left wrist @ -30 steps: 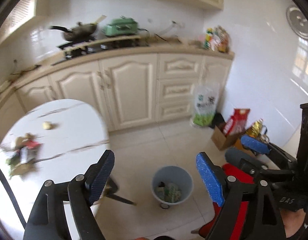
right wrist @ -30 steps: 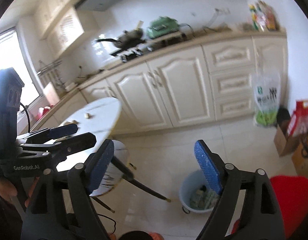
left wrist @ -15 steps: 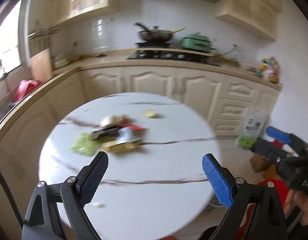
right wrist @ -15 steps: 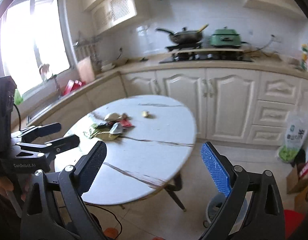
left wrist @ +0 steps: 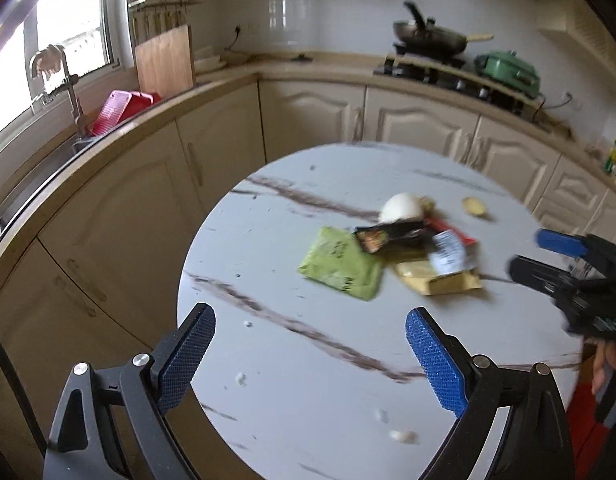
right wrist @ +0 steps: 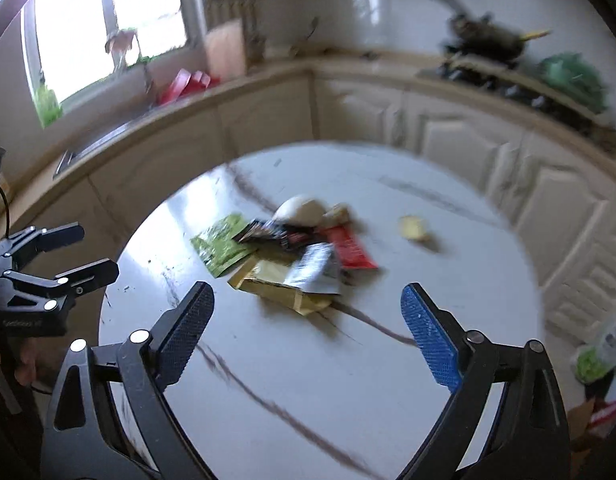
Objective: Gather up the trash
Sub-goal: 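Return both tools to the table over the wrappers, then grasp the white sachet with the right tool while the left tool grasps the green packet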
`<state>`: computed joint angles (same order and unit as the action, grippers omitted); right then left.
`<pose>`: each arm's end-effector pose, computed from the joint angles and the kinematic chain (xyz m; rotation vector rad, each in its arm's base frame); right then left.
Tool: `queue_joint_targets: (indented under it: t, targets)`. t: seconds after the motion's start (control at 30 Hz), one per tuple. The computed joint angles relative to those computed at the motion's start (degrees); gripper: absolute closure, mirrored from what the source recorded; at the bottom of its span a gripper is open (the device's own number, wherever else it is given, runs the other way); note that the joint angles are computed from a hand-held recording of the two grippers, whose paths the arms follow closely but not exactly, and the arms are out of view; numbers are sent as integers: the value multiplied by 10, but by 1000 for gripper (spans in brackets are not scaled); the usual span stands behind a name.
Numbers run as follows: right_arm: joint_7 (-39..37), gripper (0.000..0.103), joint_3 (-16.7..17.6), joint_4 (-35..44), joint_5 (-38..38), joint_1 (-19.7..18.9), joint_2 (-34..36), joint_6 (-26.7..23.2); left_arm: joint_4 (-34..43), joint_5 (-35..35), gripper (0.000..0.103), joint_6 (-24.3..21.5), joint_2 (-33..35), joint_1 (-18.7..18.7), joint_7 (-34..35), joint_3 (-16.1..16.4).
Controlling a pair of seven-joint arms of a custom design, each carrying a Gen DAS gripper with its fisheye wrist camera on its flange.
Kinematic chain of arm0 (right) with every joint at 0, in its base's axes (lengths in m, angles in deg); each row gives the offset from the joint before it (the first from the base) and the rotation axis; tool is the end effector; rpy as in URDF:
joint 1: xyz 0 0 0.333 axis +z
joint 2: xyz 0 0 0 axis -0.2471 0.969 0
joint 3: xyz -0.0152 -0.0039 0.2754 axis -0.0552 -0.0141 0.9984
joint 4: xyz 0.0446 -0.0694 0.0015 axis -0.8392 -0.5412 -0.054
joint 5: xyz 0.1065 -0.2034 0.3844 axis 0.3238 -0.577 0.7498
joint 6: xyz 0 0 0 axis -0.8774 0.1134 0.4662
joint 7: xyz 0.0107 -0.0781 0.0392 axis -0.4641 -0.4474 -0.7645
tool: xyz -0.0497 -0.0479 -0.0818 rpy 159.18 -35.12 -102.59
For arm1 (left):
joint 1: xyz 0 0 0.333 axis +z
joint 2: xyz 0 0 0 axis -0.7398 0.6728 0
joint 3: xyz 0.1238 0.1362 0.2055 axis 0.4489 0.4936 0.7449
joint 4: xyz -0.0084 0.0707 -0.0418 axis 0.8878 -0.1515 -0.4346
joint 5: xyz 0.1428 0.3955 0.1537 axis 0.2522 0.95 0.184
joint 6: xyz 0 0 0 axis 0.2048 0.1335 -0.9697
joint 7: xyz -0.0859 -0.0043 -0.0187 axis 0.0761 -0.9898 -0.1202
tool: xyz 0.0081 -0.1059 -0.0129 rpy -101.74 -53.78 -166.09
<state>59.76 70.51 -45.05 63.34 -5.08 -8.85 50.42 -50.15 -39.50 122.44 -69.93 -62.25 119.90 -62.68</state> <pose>0.5542 0.0942 0.7818 -2.0091 1.4632 -0.3841 0.3441 -0.3131 0.8212 -1.7930 1.7732 -0.7062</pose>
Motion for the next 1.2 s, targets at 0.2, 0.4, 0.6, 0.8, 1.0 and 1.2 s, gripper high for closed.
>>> queue_joint_targets:
  t: [0.2,0.4,0.6,0.8,1.0,1.2]
  targets:
    - [4,32,6,53,-4,-3,88,-20,104,16,9,-2,139,5,49,11]
    - [-12,53,11,46,-17,-4,105,-2,185,9,9,19,253,-9,95,50]
    - [-33,63,2,14,18,-14,85,29,202,0,9,39,290,-21,100,67]
    - [-40,64,-8,6,63,-24,79,26,293,13,8,17,377,-44,107,78]
    - [-49,63,-12,-1,94,-29,71,27,284,15,11,58,385,-52,105,93]
    - [-53,63,-12,-3,104,-29,68,30,239,4,36,97,360,-42,111,93]
